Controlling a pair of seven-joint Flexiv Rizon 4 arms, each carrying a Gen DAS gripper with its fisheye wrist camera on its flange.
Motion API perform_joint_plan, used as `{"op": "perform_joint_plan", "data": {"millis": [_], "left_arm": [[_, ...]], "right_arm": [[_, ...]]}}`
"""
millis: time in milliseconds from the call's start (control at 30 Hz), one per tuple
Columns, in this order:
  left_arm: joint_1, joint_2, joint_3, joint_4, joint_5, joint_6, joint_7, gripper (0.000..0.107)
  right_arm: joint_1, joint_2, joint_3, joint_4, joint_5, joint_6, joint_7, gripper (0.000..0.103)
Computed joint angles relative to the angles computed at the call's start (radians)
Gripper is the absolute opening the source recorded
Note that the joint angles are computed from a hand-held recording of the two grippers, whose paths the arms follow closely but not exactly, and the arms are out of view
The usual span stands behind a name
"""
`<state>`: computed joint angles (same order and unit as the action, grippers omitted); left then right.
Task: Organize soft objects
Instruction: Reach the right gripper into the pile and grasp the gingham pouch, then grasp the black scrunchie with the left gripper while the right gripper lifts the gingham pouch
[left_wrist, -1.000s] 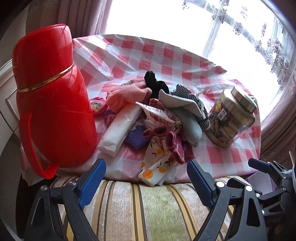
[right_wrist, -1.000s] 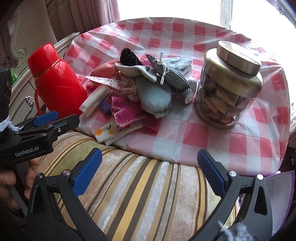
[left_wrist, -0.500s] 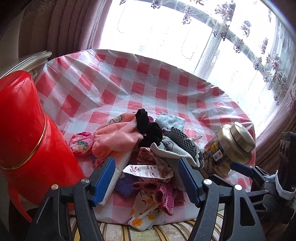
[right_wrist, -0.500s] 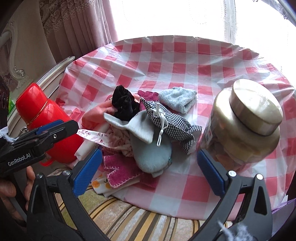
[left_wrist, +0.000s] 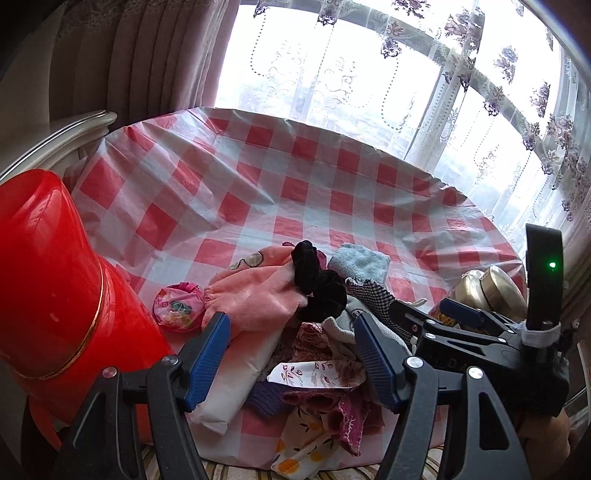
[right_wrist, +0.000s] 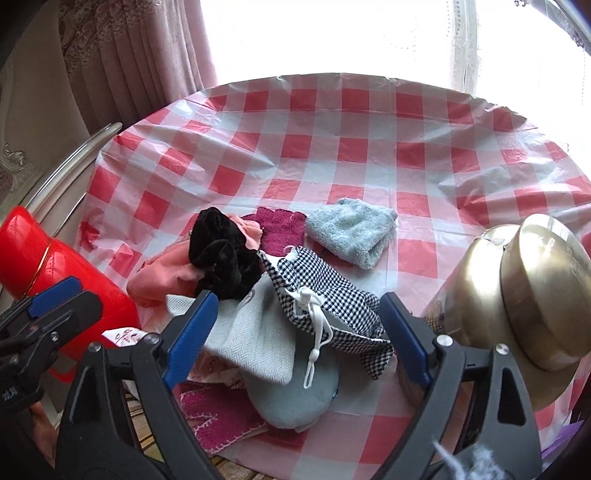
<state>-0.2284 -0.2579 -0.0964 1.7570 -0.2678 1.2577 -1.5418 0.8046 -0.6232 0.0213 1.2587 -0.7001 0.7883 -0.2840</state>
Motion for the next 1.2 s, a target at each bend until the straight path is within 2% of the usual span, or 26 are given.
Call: {"op": "perform_joint_plan", "data": {"millis": [267, 333, 367, 467, 533, 600, 667, 700, 733, 800, 933, 1067, 1133, 1200], "left_arm": [[0.012, -0.037, -0.023, -0.048, -0.031, -0.031, 0.034, 0.070], [0.014, -0.067, -0.027, -0.088, -0.043, -0.060, 0.035, 0.070], [0.019, -0.082, -0.036, -0.107, -0.059, -0.075, 0.043, 0.070], [0.031, -0.135, -0.057, -0.177, -0.106, -0.126, 0.060, 0.070], [0.017, -0.177, -0.043, -0.239, -0.087, -0.155, 0.043, 0.070], [0.009, -0.220, -0.037, -0.298, -0.069, -0.189, 0.034, 0.070], [-0.001, -0.269, -0.026, -0.373, -0.042, -0.271, 0.025, 0.070], [-0.008, -0.290, -0.018, -0.402, -0.027, -0.302, 0.017, 0.061], [-0.009, -0.305, -0.018, -0.421, -0.018, -0.322, 0.020, 0.039], [-0.010, -0.320, -0.018, -0.437, -0.009, -0.336, 0.027, 0.017], [-0.008, -0.291, -0.018, -0.392, -0.001, -0.278, 0.046, 0.012], [0.010, -0.230, -0.040, -0.301, -0.038, -0.175, 0.079, 0.012], [0.022, -0.201, -0.059, -0.255, -0.069, -0.120, 0.103, 0.007], [0.035, -0.172, -0.081, -0.209, -0.113, -0.071, 0.128, 0.006]], "right_arm": [[0.006, -0.087, 0.003, -0.139, 0.066, -0.138, -0.104, 0.085], [0.001, -0.107, 0.011, -0.171, 0.099, -0.164, -0.127, 0.073], [-0.002, -0.115, 0.013, -0.182, 0.113, -0.172, -0.139, 0.071], [-0.004, -0.126, 0.013, -0.191, 0.137, -0.171, -0.155, 0.056], [-0.006, -0.124, 0.012, -0.182, 0.148, -0.155, -0.155, 0.043], [-0.002, -0.117, 0.004, -0.168, 0.142, -0.139, -0.152, 0.033], [0.002, -0.113, -0.001, -0.161, 0.134, -0.132, -0.150, 0.027], [0.003, -0.111, -0.002, -0.156, 0.130, -0.127, -0.149, 0.024], [0.005, -0.106, -0.005, -0.148, 0.125, -0.121, -0.142, 0.023], [0.009, -0.091, -0.011, -0.121, 0.109, -0.099, -0.123, 0.021], [0.016, -0.051, -0.019, -0.059, 0.062, -0.055, -0.088, 0.019], [0.023, -0.001, -0.021, 0.001, 0.006, -0.021, -0.040, 0.019], [0.029, 0.023, -0.017, 0.027, -0.024, -0.007, -0.019, 0.019], [0.032, 0.045, -0.009, 0.053, -0.050, 0.006, 0.001, 0.019]]}}
